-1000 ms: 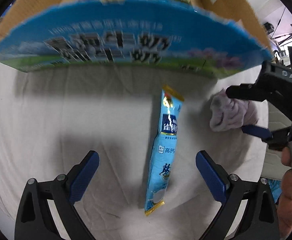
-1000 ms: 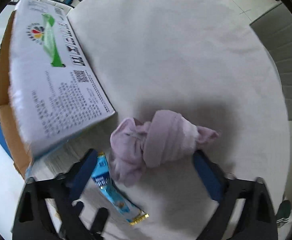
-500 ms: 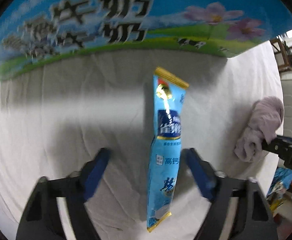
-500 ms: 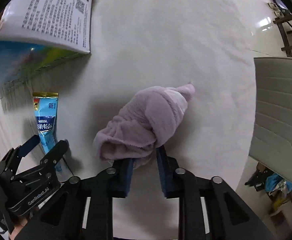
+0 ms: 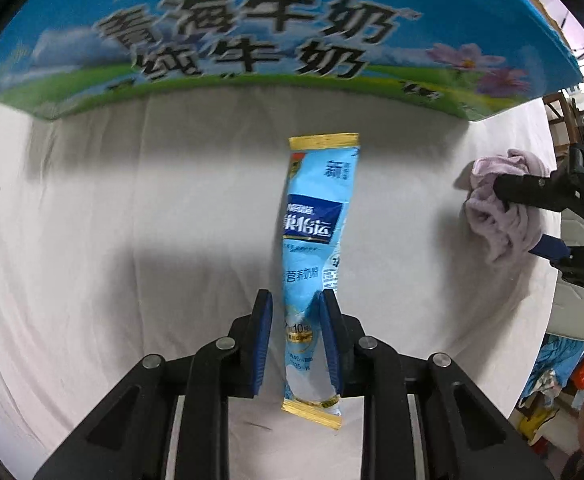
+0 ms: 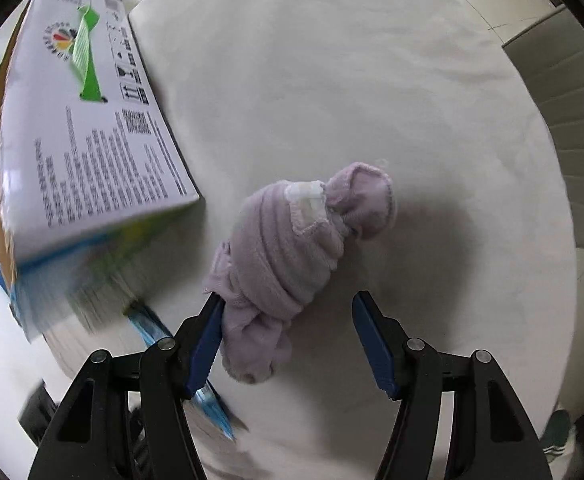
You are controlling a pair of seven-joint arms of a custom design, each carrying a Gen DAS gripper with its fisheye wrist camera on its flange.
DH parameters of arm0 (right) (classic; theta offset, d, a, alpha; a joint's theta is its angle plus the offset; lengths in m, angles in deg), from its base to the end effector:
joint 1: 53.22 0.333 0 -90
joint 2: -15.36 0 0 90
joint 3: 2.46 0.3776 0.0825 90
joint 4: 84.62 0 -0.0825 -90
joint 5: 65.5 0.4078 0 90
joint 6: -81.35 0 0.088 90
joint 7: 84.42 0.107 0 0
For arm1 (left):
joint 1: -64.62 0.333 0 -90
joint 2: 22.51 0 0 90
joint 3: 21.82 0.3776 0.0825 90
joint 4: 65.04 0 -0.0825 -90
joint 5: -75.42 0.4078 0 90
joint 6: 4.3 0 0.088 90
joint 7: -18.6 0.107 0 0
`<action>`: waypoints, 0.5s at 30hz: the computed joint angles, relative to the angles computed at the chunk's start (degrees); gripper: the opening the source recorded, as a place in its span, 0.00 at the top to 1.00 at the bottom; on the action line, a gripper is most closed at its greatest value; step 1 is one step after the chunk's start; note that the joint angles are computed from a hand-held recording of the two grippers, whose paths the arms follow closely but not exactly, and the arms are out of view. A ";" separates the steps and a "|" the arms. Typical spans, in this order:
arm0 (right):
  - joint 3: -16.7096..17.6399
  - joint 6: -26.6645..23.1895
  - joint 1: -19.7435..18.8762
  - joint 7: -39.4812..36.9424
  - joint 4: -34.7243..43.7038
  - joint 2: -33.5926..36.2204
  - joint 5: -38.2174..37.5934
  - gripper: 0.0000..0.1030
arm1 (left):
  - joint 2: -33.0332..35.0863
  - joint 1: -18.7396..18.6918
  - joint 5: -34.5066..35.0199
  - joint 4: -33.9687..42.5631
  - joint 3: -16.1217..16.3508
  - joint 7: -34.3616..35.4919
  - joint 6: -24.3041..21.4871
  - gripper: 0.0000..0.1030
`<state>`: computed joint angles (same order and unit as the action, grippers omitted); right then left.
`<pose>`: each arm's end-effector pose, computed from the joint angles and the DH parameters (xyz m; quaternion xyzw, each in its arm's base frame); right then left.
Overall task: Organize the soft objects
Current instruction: 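Grasp the blue ice-pop wrapper with the left tool while the right tool grasps the lilac towel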
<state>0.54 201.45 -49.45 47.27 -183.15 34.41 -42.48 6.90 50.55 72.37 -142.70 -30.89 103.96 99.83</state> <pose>0.6887 0.0968 0.4483 -0.3655 0.9124 0.1637 0.0848 0.7007 -0.2759 0.4733 0.5960 -0.8001 0.0140 0.0669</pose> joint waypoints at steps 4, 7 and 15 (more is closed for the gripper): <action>0.65 -5.23 0.33 -1.93 4.35 2.91 -1.93 0.79 | 0.71 0.37 -0.63 0.74 -0.09 0.48 -0.73 0.77; 1.62 -12.45 1.54 -7.36 8.56 4.15 -6.28 0.81 | 1.27 0.80 -1.20 1.90 -0.07 0.94 -1.97 0.77; 1.61 -20.84 4.57 -16.38 11.50 4.37 -11.19 0.50 | 1.52 1.76 -2.35 1.12 -0.06 2.38 -0.10 0.85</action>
